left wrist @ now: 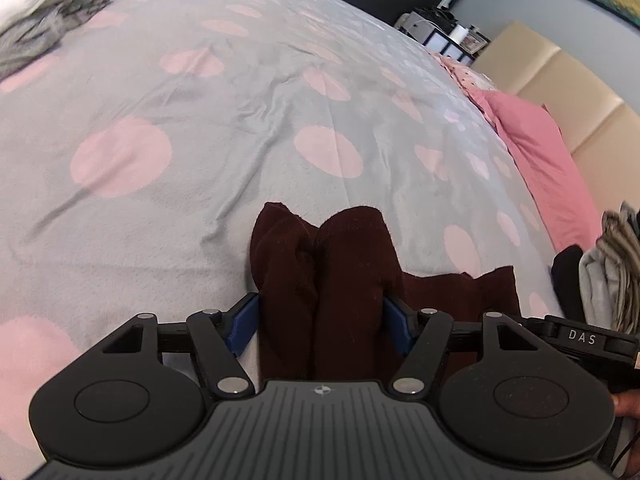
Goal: Fold clothes
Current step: 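Carry the folded sweater with both grippers toward the stack of folded clothes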
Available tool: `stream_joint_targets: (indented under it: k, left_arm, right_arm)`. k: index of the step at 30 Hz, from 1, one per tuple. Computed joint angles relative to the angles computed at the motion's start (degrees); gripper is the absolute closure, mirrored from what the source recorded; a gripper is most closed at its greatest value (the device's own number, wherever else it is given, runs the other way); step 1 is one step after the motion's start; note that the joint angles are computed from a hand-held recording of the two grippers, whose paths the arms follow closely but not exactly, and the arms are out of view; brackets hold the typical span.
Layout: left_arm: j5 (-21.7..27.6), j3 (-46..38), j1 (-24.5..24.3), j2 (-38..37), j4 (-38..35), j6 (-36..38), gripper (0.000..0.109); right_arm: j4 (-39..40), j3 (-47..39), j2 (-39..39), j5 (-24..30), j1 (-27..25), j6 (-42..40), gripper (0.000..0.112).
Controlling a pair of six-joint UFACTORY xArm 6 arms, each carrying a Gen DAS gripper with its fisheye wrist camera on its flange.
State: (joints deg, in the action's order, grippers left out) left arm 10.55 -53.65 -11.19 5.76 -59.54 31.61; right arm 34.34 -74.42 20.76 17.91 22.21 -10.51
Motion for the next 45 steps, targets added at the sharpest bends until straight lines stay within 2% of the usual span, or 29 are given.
stream_joint_targets:
  k: [2, 4, 7, 14, 19, 23, 26, 29, 31, 33, 37, 45]
  left_arm:
    - [-0.4, 0.3, -0.4, -0.3, 0.0, 1.2, 0.062]
    - [-0.3, 0.5, -0.5, -0.6, 0.1, 1.9, 0.069]
    - [-1.2, 1.2, -1.0, -1.3, -0.2, 3.8, 0.075]
    - [-4.5, 3.3, -3.0, -6.0, -6.1, 10.0, 0.079]
    - [-7.4, 4.6, -5.1, -11.3, -15.3, 18.8, 0.080]
    - [-7.3, 4.2, -7.0, -14.8, -11.9, 17.3, 0.080]
    - [-6.0, 1.1, -8.6, -15.5, -9.0, 14.5, 0.080]
    - [-4.0, -4.7, -10.7, -13.8, -6.2, 11.5, 0.080]
    - [-2.4, -9.6, -12.4, -11.5, -5.6, 11.1, 0.080]
    - [-0.7, -15.6, -14.1, -8.3, -6.1, 11.1, 0.080]
    - [3.6, -28.7, -17.2, 0.2, -2.4, 6.4, 0.080]
    - [15.3, -58.5, -21.9, 20.5, 5.6, -3.6, 0.080]
  right_arm:
    - [0.2, 0.5, -0.2, -0.7, 0.3, -1.9, 0.066]
    - [3.8, 0.7, -0.7, -0.3, 0.5, -5.9, 0.077]
    - [5.8, 1.7, -1.4, -1.7, 1.0, -9.8, 0.083]
    - [16.6, 4.7, -5.6, -6.0, 2.5, -19.6, 0.085]
    - [31.5, 7.7, -11.2, -9.8, 3.9, -32.4, 0.085]
    - [41.3, 9.6, -16.6, -10.8, 3.8, -40.7, 0.085]
    - [41.1, 10.4, -20.6, -11.5, 2.9, -41.7, 0.085]
    - [36.0, 10.5, -24.3, -10.2, -0.3, -37.4, 0.085]
    - [30.1, 10.1, -26.5, -7.8, -4.0, -32.5, 0.085]
    - [26.2, 8.2, -27.9, -2.6, -8.9, -29.7, 0.085]
    - [19.5, 1.2, -27.9, 8.7, -19.4, -27.4, 0.085]
    - [12.7, -19.6, -19.9, 27.8, -38.2, -24.4, 0.085]
